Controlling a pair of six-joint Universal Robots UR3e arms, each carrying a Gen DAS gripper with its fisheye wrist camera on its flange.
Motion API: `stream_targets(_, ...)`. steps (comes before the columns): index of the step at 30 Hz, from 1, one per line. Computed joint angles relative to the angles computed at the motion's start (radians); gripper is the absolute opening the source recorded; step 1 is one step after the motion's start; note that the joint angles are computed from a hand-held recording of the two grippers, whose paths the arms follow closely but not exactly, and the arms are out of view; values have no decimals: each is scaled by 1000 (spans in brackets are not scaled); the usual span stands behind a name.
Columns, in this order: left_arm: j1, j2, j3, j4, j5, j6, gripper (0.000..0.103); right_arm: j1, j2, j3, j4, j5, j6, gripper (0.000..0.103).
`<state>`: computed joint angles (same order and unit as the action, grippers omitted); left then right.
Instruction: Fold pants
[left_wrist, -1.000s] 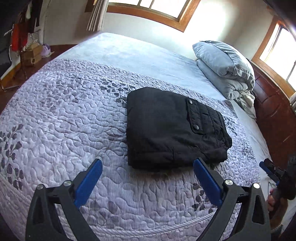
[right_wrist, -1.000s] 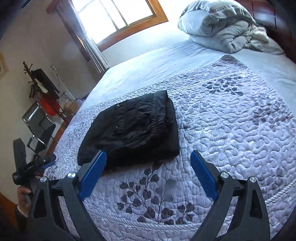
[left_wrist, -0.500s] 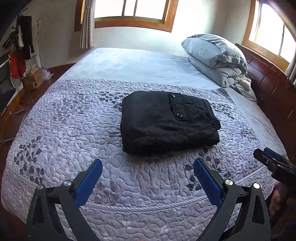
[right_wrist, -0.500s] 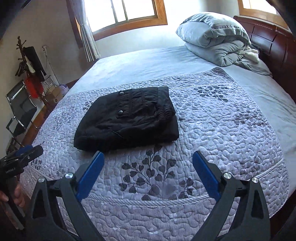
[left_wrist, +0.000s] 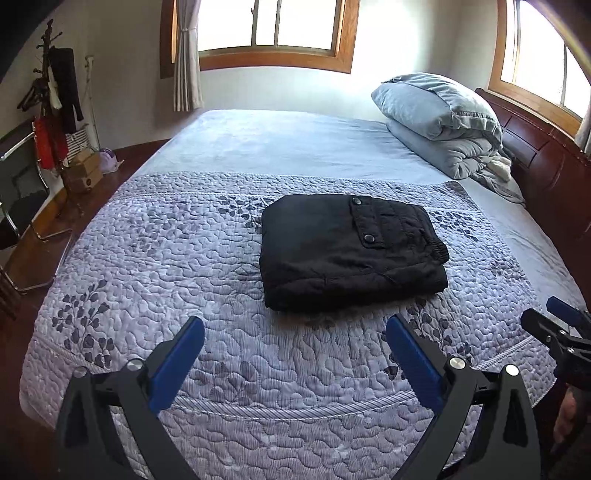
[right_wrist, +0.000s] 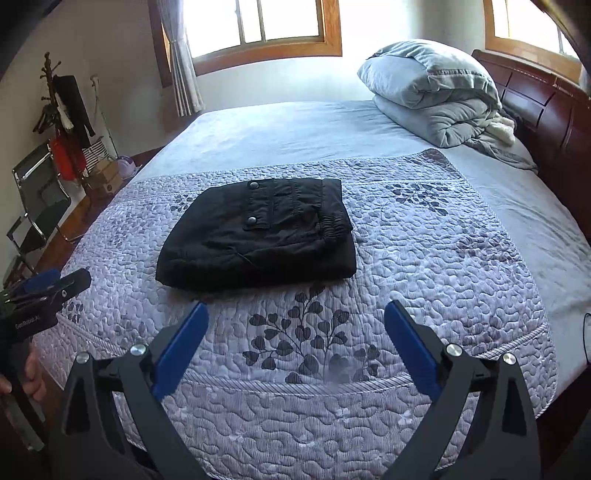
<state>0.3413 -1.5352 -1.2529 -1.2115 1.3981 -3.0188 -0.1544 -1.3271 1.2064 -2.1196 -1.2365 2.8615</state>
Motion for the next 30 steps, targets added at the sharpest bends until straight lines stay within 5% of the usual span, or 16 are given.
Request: stream_targets(30, -35, -32, -10, 12, 30, 14, 99, -7, 47, -16, 11, -1, -7, 96)
